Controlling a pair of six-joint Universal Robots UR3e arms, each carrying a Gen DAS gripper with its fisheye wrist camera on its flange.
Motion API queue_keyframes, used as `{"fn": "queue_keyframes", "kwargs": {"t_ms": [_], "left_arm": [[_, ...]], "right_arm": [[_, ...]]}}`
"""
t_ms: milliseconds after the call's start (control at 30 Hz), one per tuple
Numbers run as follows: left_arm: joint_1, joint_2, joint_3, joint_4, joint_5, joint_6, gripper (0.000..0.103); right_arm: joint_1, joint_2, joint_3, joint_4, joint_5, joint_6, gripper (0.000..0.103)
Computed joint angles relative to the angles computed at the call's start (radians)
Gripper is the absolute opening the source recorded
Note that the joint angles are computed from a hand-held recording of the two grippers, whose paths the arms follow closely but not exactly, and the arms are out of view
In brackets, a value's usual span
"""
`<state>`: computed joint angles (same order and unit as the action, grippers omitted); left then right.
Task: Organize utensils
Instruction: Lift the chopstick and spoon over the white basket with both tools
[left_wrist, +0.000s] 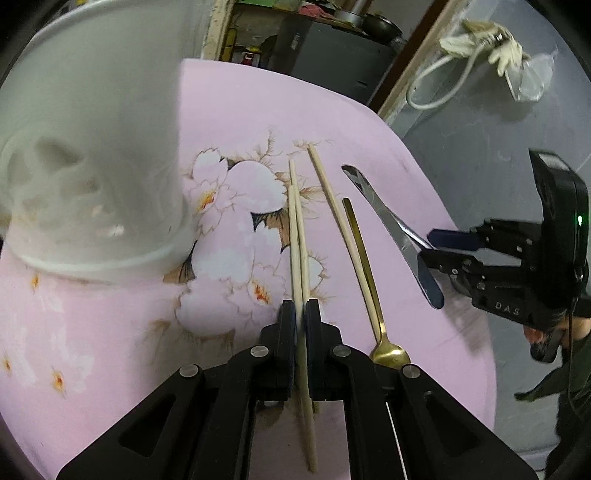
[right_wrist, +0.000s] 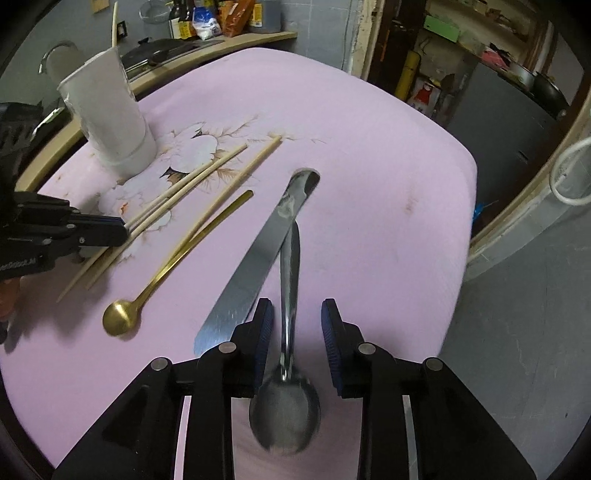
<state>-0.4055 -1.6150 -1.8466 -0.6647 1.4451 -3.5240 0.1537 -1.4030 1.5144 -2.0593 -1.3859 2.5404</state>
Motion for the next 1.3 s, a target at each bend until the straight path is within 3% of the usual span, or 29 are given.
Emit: {"fn": "queue_keyframes", "kwargs": {"t_ms": [133,467,500,567,833,1133,1300], "left_arm": [[0.006,-0.032,0.058,-0.052,0.004,0.033,0.007],[0.029,-0.074,0.083,-0.046,-0.056,0.054,0.004],[0.023,-0.073,0.078,-0.034,-0.048,0.045,0.003],[0.016,-0.06,0.048,0.01,-0.042,0.03,0.002],[-0.005,0.099,-0.167,0.223,-0.027,-0.001,0.002],[-0.18,0.133,-0.281,0.542,0.26,-0.053,0.002],[-0.247,0.126,-0.31,0.698,0.381,-0.072,0.002]], "right_arm": [[-0.009,0.041,-0.047,0.03,0.028,0.002,0.026],[-0.043,0.096,-0.112,0.078,0.102,0.014,0.026],[-0.038,0.096,-0.11,0.07,0.095,0.018,0.025],[-0.029,0.075,-0.078,0.044,0.087,0.03,0.009],[-0.037,-0.052,0.11,-0.099,0.098,0.078,0.008],[-0.098,-0.4,0.581,-0.607,0.208,0.244,0.008],[-0.061,-0.438,0.687,-0.891,0.203,0.356,0.008]]}}
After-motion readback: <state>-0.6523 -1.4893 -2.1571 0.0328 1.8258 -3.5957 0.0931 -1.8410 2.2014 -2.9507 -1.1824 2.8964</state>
